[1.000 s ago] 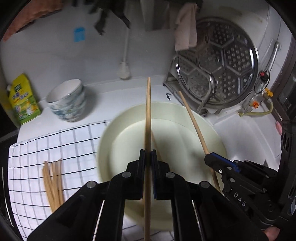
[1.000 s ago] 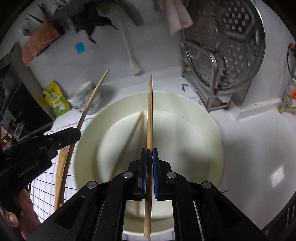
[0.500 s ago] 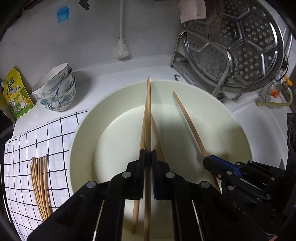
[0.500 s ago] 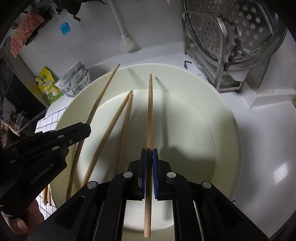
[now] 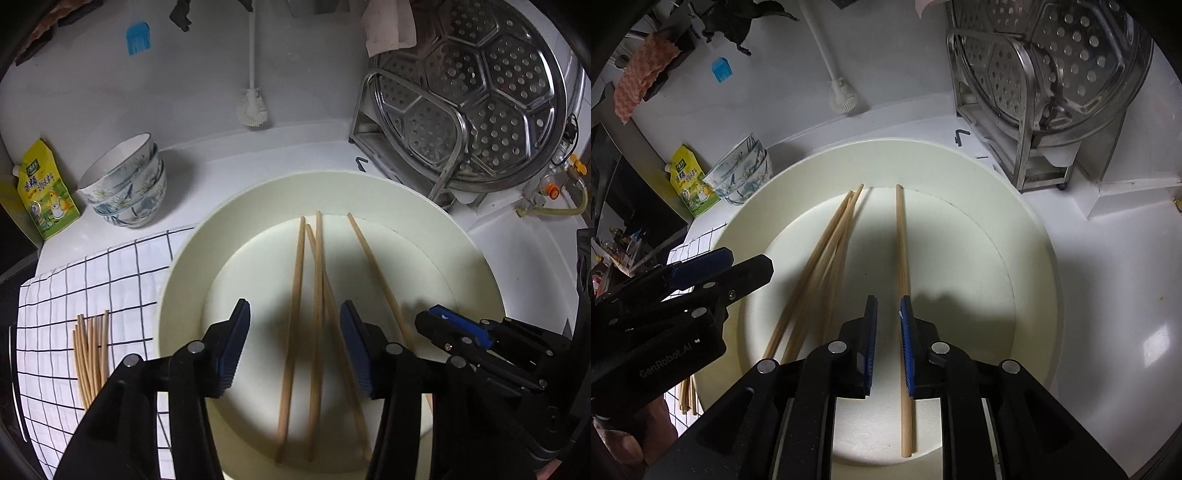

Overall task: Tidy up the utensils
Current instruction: 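Open both tools to drop the chopsticks into the basin, then move both tools back over the remaining chopsticks on the mat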

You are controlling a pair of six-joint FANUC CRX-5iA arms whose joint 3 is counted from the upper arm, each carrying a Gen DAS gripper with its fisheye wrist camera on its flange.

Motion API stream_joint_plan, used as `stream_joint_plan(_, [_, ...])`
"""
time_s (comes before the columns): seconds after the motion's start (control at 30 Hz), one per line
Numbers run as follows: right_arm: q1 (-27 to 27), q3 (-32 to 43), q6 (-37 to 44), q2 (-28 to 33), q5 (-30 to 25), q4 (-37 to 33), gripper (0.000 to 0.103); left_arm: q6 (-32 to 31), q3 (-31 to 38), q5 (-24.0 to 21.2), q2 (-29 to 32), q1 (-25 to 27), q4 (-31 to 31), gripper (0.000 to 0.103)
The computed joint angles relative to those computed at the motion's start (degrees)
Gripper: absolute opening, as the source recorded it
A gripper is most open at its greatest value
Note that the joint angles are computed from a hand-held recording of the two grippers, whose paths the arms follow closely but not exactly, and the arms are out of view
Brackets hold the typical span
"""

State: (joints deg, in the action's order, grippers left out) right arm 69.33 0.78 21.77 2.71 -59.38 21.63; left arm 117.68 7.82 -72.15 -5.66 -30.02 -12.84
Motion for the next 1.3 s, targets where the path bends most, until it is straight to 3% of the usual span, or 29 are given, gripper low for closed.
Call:
stream_joint_plan(0.33, [1.69,2.25,-0.6,0.82,-2.05,0.96,0.02,0.59,-0.34,-1.2,-2.84,0.26,-1.02,0.051])
stream_joint_plan(0.43, [2.7,3.41,-0.93,1.49,-3.07,1.45,0.025,0.49,-1.64,-1.19,-4.69,1.33,-0.38,0.054])
stream_joint_plan(0.87, [7.65,11.08,-2.73,6.52,-6.06,3.48,0.026,-4.24,-8.3,-3.94,-16.14,8.94,1.51,0.059])
stream_joint_plan(1.03, [9.79,16.11,-2.27,10.09,-7.36,3.91,0.03,-9.2,-12.63,-5.29,-22.28,16.73,4.96,0.063])
stream_joint_plan(1.23, [12.07,23.94,-0.14,15.6,-8.98,3.43,0.034,-20.58,-18.93,-7.34,-30.52,32.34,12.07,0.064])
stream_joint_plan(1.3, [12.62,26.99,0.69,17.83,-9.76,2.9,0.034,-26.52,-21.51,-8.28,-33.32,39.99,15.98,0.064])
